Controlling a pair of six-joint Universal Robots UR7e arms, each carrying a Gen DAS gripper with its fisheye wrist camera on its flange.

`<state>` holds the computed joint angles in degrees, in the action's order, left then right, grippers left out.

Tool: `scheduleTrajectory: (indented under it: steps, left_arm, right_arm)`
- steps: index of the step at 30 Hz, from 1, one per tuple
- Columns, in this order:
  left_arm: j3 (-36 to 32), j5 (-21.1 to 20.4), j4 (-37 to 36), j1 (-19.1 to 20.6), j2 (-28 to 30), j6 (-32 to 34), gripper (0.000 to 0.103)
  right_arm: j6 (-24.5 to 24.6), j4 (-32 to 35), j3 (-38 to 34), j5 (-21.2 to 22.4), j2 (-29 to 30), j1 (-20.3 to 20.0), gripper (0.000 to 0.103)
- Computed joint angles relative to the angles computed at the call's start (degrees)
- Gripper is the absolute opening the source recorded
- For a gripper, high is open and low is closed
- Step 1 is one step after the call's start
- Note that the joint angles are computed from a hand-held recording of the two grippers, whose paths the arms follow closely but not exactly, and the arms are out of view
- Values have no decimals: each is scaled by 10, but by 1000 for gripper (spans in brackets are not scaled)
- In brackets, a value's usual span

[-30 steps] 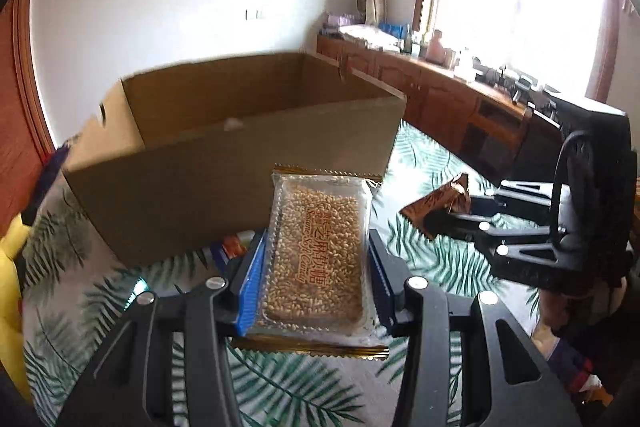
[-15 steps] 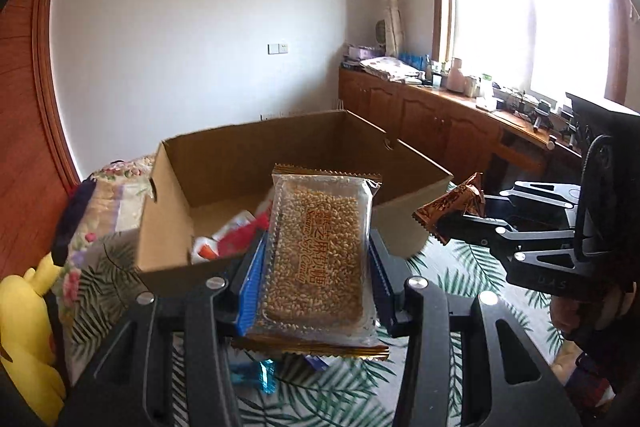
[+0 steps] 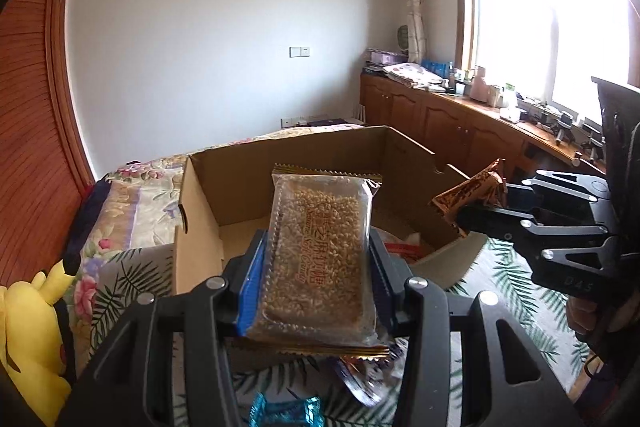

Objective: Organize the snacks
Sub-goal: 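Carry the tray and brown candy over the box and release both inside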

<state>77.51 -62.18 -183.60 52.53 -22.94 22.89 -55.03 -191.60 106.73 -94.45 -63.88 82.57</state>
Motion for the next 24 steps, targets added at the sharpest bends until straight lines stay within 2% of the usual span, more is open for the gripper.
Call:
scheduleTrajectory:
  steps: [11,24]
  left_arm:
    - [-73,-1,43,17,39,-4,46]
    - [-111,-4,63,22,66,-11,49]
  right_arm:
    - [19,30,-53,-6,33,-4,28]
    - [38,57,-89,-12,57,-6,29]
